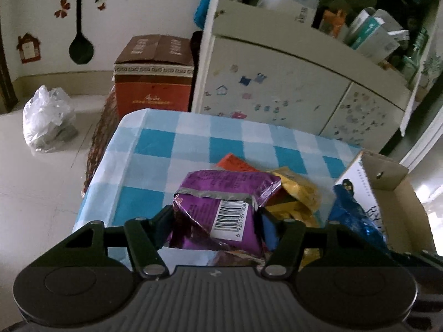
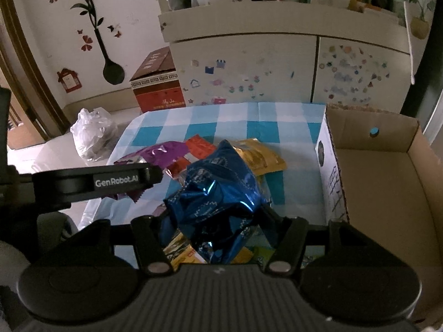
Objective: Organize snacks
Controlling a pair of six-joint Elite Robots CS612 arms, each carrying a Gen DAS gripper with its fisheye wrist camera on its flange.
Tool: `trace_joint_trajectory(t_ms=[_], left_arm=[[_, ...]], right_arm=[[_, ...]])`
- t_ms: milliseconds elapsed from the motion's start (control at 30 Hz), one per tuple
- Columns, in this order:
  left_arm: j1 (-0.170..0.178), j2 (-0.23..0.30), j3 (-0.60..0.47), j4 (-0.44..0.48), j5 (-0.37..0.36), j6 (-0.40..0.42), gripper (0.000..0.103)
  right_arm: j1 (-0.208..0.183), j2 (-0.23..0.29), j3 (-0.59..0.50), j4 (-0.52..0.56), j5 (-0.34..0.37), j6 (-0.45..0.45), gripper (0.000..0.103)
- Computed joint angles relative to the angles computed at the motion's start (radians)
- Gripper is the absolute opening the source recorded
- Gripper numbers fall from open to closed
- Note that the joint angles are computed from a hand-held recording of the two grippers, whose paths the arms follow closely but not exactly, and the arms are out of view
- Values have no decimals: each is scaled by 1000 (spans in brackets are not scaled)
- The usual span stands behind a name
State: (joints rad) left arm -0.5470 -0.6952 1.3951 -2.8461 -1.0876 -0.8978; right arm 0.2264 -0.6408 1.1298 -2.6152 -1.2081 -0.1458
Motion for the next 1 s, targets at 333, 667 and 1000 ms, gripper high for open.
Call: trace_joint_trajectory(t_ms=[333, 667, 1000], left_arm=[[-10, 4, -8, -24, 5, 6, 69], [-26, 9, -24, -26, 15, -9, 69], [-42, 52, -118, -28, -53, -8, 69]], right_arm=[[-4, -2, -7, -18, -3, -18, 62], [-24, -5, -21, -49, -17, 14, 62], [-56, 2, -57, -62, -67, 57, 62]])
